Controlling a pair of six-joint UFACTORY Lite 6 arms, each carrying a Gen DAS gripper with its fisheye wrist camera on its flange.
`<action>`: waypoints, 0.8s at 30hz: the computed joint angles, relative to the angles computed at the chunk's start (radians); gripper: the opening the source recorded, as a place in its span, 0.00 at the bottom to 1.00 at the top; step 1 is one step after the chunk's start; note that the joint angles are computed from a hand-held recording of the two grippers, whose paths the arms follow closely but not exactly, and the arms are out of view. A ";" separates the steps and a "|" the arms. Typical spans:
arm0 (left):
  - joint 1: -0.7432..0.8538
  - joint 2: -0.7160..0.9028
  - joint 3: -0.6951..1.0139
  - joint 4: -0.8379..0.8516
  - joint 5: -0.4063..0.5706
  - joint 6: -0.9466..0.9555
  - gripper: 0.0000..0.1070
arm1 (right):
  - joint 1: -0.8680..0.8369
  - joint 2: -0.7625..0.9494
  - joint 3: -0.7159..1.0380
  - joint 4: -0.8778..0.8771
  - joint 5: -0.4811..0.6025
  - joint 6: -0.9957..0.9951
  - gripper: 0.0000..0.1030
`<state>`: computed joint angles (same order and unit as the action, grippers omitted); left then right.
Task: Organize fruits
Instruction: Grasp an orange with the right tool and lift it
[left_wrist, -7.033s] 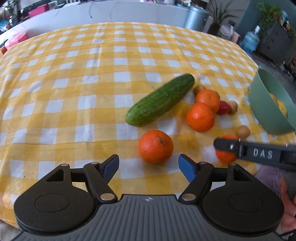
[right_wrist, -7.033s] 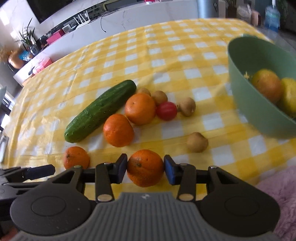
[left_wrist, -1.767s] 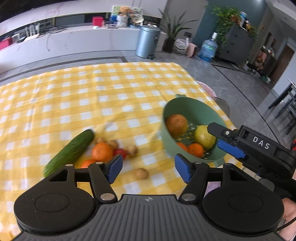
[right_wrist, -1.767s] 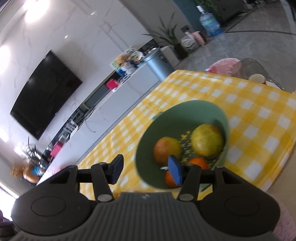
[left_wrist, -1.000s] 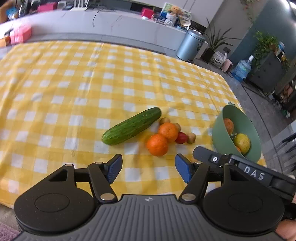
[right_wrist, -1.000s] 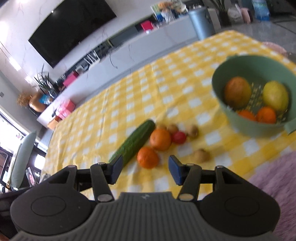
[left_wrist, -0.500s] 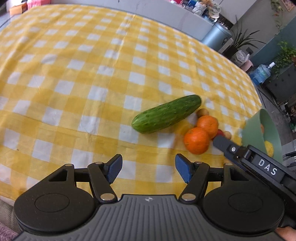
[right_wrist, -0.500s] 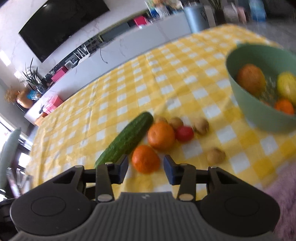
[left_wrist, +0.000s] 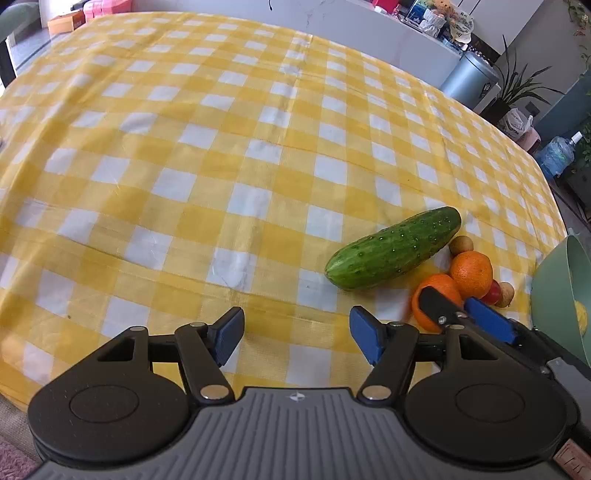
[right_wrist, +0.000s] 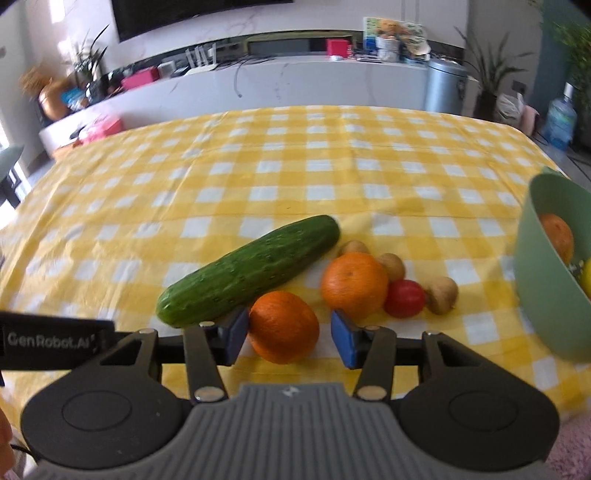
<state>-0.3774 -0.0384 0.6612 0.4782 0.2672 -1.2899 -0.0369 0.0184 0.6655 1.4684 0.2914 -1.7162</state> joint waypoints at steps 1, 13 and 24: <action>0.002 0.002 0.000 0.011 0.003 -0.011 0.71 | 0.006 0.011 0.006 -0.005 -0.001 0.005 0.45; 0.079 -0.072 -0.051 0.032 0.033 -0.039 0.71 | -0.016 0.104 0.038 0.031 0.089 -0.034 0.44; 0.060 -0.134 -0.075 0.085 0.055 -0.100 0.71 | -0.013 0.015 0.000 -0.217 0.041 0.212 0.42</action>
<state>-0.3171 -0.1724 0.5866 0.5630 0.3217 -1.3898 -0.0497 0.0329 0.6657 1.2514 0.3325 -1.5039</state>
